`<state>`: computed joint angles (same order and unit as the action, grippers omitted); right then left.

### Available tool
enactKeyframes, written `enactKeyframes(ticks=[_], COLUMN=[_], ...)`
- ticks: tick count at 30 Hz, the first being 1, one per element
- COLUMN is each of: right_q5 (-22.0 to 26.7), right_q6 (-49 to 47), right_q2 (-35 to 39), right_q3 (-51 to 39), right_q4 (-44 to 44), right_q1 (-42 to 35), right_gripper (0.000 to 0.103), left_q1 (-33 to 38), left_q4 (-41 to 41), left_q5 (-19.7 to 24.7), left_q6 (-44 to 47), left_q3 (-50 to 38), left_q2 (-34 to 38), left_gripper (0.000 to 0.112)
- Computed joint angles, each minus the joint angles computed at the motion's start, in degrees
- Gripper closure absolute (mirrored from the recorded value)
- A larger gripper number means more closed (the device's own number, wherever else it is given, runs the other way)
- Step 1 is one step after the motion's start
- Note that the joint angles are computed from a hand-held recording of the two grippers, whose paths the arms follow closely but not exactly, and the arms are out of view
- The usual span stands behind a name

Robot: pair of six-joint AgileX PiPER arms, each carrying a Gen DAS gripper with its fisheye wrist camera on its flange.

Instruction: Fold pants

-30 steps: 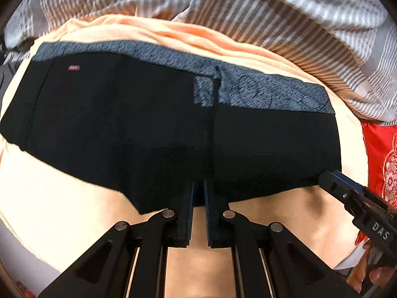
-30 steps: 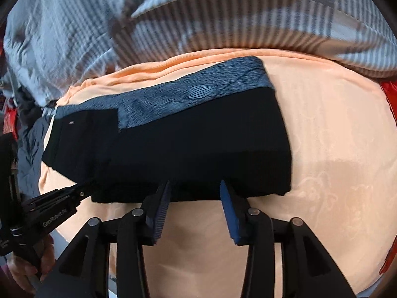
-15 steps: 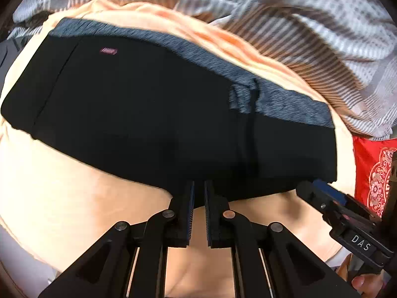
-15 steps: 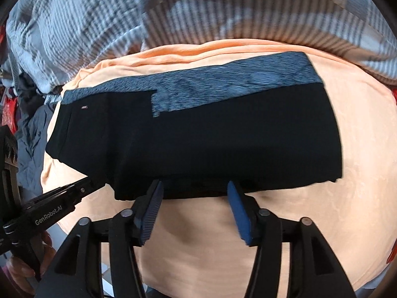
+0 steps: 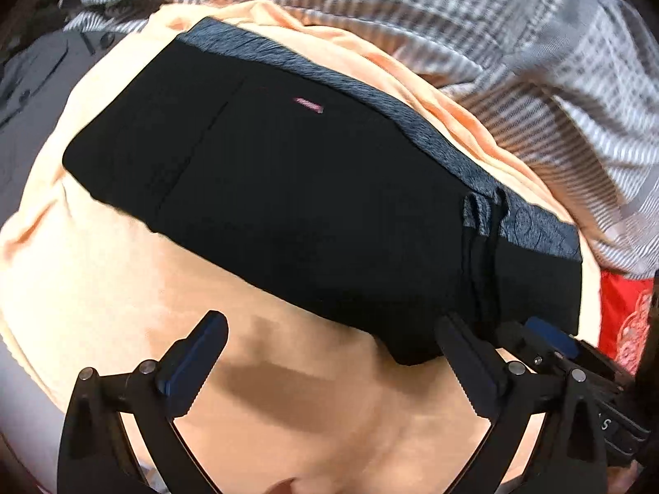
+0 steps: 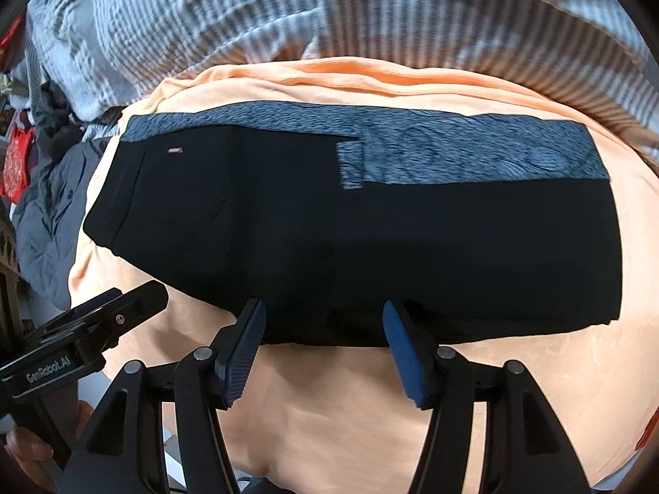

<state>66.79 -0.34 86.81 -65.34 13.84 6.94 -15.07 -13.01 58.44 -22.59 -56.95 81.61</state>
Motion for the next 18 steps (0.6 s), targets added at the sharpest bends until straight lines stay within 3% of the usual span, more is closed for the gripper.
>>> enactKeyframes(ticks=[5,10,18], right_q5=[0.3,0.2,0.1], right_q6=[1.3,2.2,3.4], right_q2=[0.7,1.5,2.8], right_q3=[-1.3,-1.8,-1.8], right_q4=[-0.4,-0.9,-1.6], right_q1=[2.8,4.4,6.6], right_gripper=[0.039,0.038,0.038], left_q1=[10.3,19.0,29.5], left_q4=[-4.0,-3.1,-14.1], left_q5=[1.4,-2.9,-7.5], left_q6=[5.5,7.1,17.8], left_q3=[1.4,2.7,5.1], left_q2=[-2.1,-5.1,0.4], left_gripper=[0.01,0.01,0.01])
